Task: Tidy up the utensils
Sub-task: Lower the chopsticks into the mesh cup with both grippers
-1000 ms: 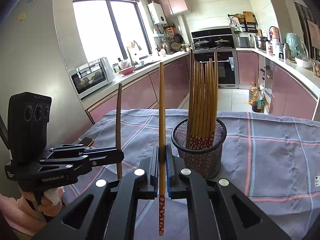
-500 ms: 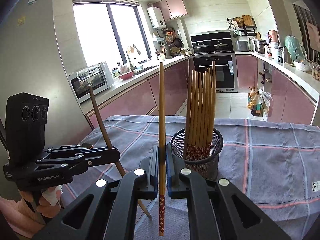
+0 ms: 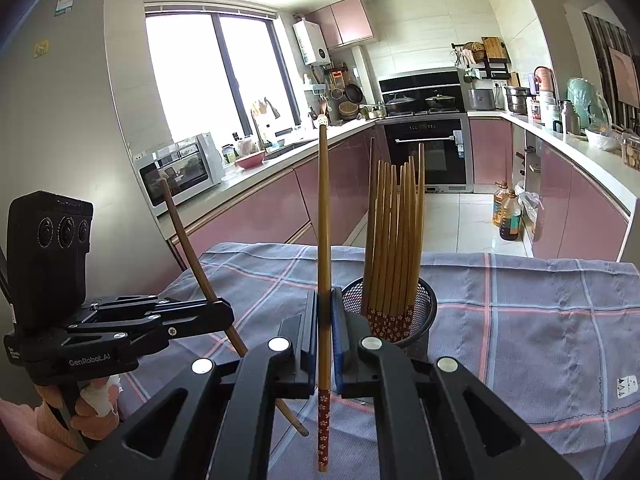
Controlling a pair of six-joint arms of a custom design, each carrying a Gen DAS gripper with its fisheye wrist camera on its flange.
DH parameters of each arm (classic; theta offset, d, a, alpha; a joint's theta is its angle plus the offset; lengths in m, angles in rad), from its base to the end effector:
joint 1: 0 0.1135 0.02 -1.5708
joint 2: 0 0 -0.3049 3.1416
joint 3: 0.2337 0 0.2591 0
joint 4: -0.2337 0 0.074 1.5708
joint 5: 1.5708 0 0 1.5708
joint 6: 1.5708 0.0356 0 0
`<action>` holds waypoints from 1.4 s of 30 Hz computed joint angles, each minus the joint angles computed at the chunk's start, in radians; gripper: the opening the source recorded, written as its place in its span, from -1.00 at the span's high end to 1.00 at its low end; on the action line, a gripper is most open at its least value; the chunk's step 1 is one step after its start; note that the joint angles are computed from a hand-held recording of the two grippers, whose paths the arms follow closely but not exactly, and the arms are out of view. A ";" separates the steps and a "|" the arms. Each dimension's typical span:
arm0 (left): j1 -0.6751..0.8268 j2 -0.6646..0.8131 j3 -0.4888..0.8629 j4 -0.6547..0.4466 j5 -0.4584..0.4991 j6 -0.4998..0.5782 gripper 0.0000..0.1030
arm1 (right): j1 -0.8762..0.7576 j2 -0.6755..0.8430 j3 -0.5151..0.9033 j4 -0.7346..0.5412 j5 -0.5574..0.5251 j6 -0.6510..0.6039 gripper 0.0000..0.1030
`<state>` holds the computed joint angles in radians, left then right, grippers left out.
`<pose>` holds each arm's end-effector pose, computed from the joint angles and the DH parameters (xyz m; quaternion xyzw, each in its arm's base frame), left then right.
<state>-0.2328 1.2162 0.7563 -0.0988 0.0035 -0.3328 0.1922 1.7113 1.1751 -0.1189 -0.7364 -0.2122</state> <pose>0.2525 -0.0600 0.2832 -0.0429 0.8736 -0.1367 0.4650 0.3779 0.0979 0.2771 -0.3239 0.7879 0.3187 0.4156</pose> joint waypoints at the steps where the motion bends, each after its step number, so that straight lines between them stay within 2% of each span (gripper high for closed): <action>1: 0.000 0.001 0.004 -0.001 0.000 0.002 0.85 | -0.001 0.000 0.002 0.002 0.000 0.002 0.89; 42: 0.030 0.028 0.219 -0.032 0.023 0.066 0.85 | 0.009 0.034 0.098 0.109 0.011 0.121 0.89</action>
<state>-0.2027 1.2444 0.9754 -0.1313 0.0265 -0.2666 0.2014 1.7451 1.2733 -0.0094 -0.7252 -0.0912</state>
